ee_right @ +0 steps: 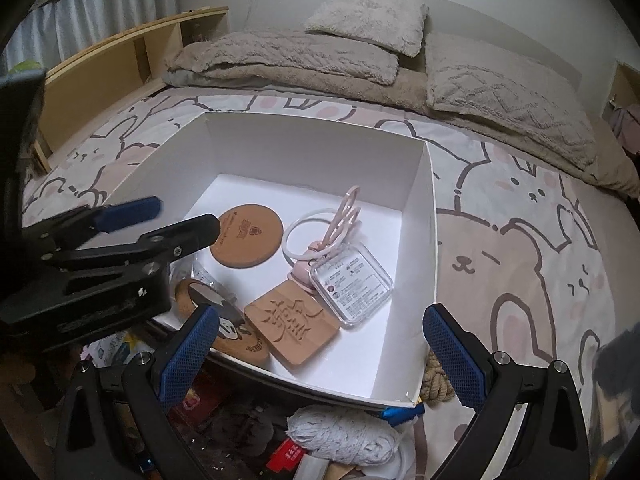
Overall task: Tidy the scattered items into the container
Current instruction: 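Open the right gripper to drop the case in the box while the left gripper releases the sachet, then withdraw both grippers from the white box back toward the remaining pile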
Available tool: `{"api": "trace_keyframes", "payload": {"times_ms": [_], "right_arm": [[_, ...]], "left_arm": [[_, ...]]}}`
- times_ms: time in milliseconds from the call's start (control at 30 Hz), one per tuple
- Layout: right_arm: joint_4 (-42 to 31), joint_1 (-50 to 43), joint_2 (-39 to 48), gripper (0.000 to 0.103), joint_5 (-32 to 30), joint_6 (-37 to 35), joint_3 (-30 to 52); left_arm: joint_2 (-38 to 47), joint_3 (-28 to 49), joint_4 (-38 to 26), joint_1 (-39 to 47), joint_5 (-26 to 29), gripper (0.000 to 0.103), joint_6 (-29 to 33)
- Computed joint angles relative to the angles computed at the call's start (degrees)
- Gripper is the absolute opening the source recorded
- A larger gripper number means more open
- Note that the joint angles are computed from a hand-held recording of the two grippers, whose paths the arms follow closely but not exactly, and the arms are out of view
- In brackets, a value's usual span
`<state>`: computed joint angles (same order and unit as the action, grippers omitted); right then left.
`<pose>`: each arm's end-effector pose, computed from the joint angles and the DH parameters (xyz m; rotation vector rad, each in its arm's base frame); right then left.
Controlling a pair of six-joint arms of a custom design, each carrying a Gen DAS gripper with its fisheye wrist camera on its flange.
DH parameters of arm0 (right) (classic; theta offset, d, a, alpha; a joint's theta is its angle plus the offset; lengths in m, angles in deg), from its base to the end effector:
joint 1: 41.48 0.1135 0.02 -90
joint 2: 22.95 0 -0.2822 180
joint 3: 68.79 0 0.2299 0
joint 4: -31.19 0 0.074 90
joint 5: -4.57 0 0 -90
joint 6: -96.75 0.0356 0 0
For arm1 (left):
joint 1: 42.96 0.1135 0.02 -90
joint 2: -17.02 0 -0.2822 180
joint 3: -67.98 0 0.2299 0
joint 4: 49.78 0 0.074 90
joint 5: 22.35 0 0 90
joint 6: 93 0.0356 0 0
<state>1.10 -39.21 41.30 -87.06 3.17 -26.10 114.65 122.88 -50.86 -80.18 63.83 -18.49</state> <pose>0.1790 0.0081 0.1973 -0.1383 2.4680 0.0253 0.2446 -0.1828 0.1614 0.4127 2.3284 -0.3770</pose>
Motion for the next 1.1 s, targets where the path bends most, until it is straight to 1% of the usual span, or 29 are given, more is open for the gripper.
{"api": "trace_keyframes", "payload": {"times_ms": [667, 1100], "right_arm": [[-0.2, -0.7, 0.7, 0.102, -0.3, 1.2, 0.7], [-2.0, -0.7, -3.1, 0.102, -0.3, 2.6, 0.7]], "left_arm": [[-2.7, -0.9, -1.3, -0.4, -0.7, 0.077, 0.0], [-7.6, -3.4, -2.5, -0.8, -2.2, 0.077, 0.2]]}}
